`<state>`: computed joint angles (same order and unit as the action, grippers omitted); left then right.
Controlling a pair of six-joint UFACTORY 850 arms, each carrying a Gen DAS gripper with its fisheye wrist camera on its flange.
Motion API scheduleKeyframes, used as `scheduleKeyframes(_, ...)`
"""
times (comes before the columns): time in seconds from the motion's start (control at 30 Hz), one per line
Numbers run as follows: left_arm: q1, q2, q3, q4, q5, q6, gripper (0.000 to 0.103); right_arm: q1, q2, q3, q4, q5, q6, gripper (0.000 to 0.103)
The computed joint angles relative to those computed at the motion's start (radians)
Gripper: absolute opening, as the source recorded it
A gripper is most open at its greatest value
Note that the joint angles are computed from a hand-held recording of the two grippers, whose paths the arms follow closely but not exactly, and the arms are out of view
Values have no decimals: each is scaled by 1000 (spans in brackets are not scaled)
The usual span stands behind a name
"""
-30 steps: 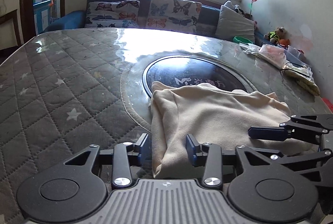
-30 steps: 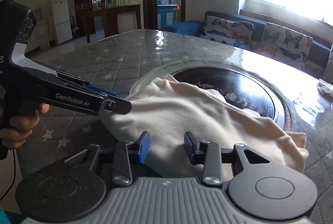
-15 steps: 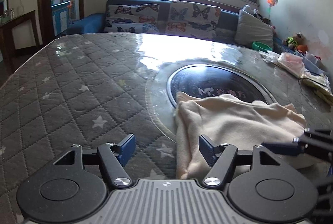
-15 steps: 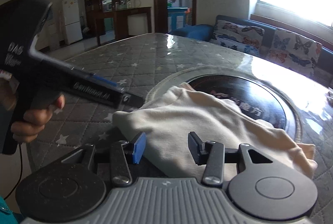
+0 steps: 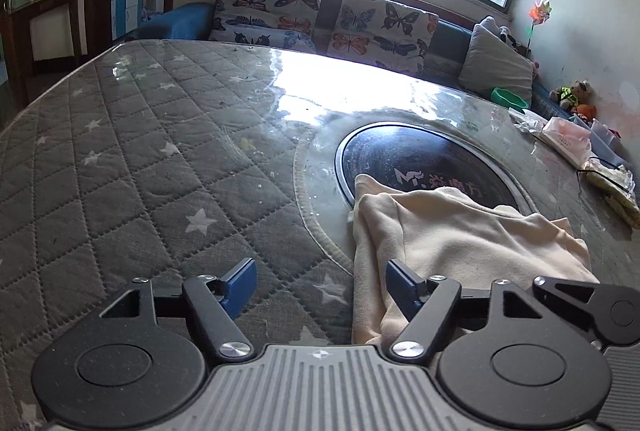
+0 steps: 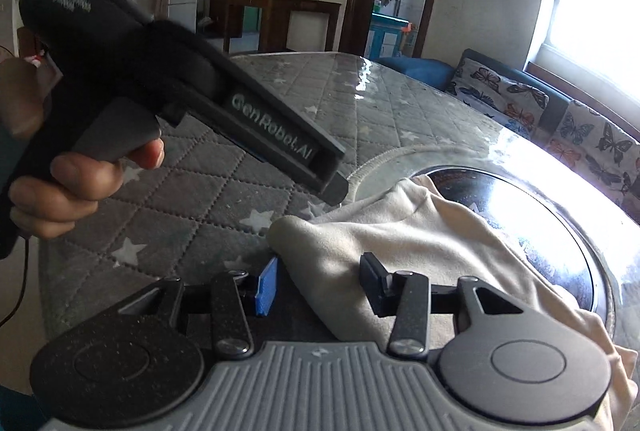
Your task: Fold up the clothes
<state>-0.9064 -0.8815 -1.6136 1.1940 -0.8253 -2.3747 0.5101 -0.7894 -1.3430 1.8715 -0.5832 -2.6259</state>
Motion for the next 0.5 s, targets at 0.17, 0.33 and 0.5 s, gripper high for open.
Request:
scheduleKeyframes(0.17, 14, 25, 32, 54, 69, -72, 74, -10, -4, -10, -11, -25, 56, 20)
scheduleKeyframes(0.33, 31, 56, 71, 161, 160, -233, 76, -44, -15, -50, -121, -103, 292, 15)
scheduleKeyframes(0.5, 53, 56, 66, 226, 241, -335, 76, -78, -16, -67, -161, -192, 412, 12)
